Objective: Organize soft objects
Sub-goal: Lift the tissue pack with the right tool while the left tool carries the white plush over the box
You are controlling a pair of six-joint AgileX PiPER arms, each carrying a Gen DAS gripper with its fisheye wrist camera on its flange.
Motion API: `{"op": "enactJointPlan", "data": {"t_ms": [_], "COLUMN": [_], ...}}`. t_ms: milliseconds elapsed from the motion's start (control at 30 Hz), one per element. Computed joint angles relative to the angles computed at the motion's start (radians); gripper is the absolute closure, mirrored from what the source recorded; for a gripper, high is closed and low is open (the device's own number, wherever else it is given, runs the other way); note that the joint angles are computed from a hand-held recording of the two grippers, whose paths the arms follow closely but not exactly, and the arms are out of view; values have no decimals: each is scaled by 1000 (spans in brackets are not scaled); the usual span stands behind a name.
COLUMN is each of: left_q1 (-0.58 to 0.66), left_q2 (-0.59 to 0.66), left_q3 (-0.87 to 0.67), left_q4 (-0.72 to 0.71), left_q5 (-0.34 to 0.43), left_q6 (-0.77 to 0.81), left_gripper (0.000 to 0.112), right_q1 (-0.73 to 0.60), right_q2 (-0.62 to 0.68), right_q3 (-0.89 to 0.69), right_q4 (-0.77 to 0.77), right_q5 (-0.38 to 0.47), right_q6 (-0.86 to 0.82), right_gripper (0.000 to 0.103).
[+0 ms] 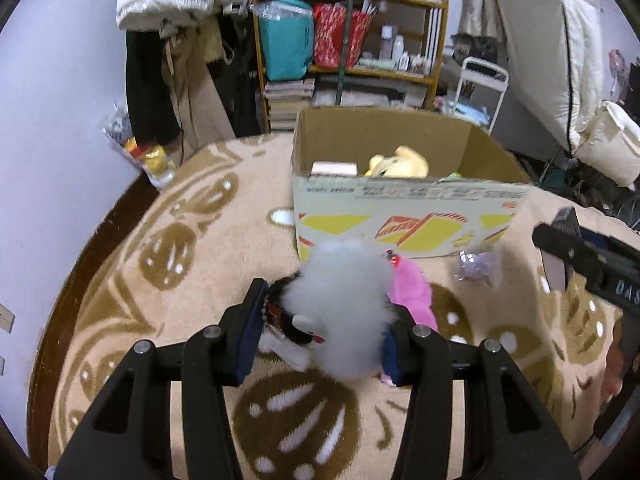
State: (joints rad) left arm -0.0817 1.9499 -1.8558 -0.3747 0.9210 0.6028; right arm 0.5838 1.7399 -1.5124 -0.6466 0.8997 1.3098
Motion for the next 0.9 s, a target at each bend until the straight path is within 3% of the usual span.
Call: {"op": "enactJointPlan", "data": {"t_ms": [400, 800, 900], "left_q1": [52, 21, 11], "left_q2": [-131, -89, -60], "left_q3": [119, -29, -104], "left_q4": [-188, -192, -170], "left_q5": [-129, -197, -179], "left_q6": [140, 162, 130], "left_gripper": [64, 64, 64], "right_q1": [41, -17, -32], "right_q2": [-81, -33, -2], "right_q3": [-33, -184, -261], "right_q4": [-186, -202, -185], "right_q5": [34, 41, 66], "right_q6": [69, -65, -124], "right_gripper": [27, 27, 27]}}
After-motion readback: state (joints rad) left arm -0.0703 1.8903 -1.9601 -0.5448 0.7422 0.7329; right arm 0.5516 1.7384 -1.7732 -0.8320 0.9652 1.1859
